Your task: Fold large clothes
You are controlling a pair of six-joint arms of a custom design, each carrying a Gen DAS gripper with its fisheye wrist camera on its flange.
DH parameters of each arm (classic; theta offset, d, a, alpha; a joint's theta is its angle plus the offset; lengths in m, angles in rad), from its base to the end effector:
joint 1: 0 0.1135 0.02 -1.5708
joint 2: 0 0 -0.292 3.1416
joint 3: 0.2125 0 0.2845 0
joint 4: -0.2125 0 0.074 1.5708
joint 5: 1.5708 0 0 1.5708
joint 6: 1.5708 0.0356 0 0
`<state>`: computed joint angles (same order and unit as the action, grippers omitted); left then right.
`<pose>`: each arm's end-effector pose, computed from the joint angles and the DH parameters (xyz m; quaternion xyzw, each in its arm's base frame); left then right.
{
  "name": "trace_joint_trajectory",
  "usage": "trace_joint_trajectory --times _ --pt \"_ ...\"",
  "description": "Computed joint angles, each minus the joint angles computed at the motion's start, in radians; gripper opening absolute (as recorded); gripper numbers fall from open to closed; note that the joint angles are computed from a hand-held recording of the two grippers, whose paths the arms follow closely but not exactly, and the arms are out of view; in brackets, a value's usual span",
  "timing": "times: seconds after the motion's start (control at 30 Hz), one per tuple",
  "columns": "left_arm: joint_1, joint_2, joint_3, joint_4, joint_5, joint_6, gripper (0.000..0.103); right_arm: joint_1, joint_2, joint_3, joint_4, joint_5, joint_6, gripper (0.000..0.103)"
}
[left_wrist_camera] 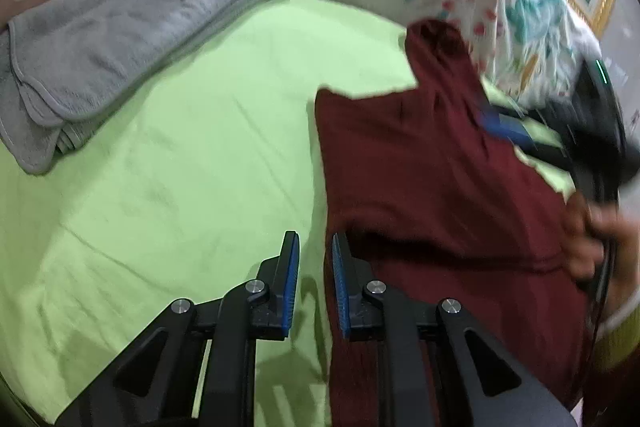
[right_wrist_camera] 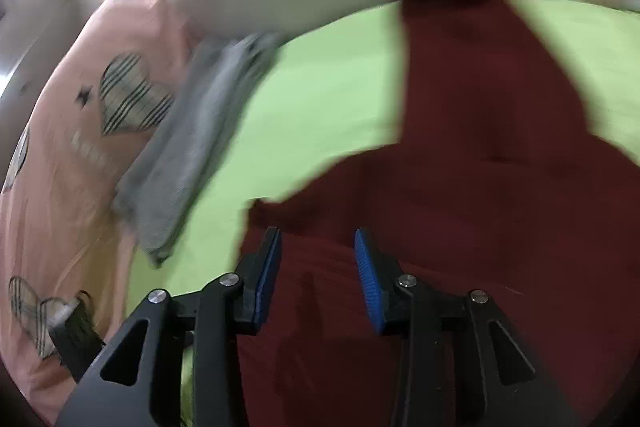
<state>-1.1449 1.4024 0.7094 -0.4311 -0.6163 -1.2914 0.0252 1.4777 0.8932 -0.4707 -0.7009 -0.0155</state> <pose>0.1294 -0.2354 0.1769 -0.1350 0.9218 -0.0959 0.3505 0.3071 0.0307 0.2128 -0.1060 0.9062 0.3331 0.2378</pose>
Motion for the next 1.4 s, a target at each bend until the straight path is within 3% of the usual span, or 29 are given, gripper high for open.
trace_joint_trajectory --times 0.1,0.2,0.37,0.63,0.7,0.87,1.07,1.1,1.17,1.2,1.33,1.4 --pt "0.015 0.001 0.023 0.016 -0.002 0.024 0.019 -0.252 -0.088 -0.057 -0.084 0.045 -0.116 0.043" --pt "0.057 0.046 0.058 0.037 0.010 0.082 0.022 -0.446 -0.107 -0.074 -0.126 0.076 -0.205 0.056" --pt "0.123 0.139 0.110 0.080 0.063 0.156 0.025 -0.667 -0.027 -0.032 -0.180 0.094 -0.326 0.056" --pt "0.141 0.211 0.163 0.069 0.088 0.191 0.033 -0.609 0.004 -0.065 -0.129 0.174 -0.372 0.054" --pt "0.143 0.218 0.173 0.060 0.092 0.195 0.034 -0.598 -0.009 -0.075 -0.132 0.179 -0.399 0.005" --pt "0.138 0.218 0.187 0.072 0.087 0.225 0.034 -0.719 -0.086 -0.043 -0.204 0.017 -0.417 0.005" --pt "0.151 0.300 0.234 0.078 0.126 0.258 0.034 -0.724 0.009 -0.044 -0.153 0.183 -0.377 0.006" --pt "0.150 0.311 0.246 0.067 0.127 0.265 0.034 -0.721 0.001 -0.049 -0.149 0.207 -0.372 0.009" --pt "0.148 0.321 0.264 0.039 0.122 0.273 0.034 -0.724 -0.071 -0.080 -0.109 0.257 -0.330 0.025" --pt "0.147 0.315 0.266 0.035 0.121 0.273 0.034 -0.733 -0.122 -0.097 -0.089 0.250 -0.314 0.031" --pt "0.137 0.281 0.263 0.048 0.093 0.271 0.033 -0.722 -0.179 -0.100 -0.174 0.083 -0.383 0.032" --pt "0.136 0.274 0.258 0.082 0.098 0.283 0.033 -0.644 -0.180 -0.117 -0.191 0.113 -0.403 0.032"
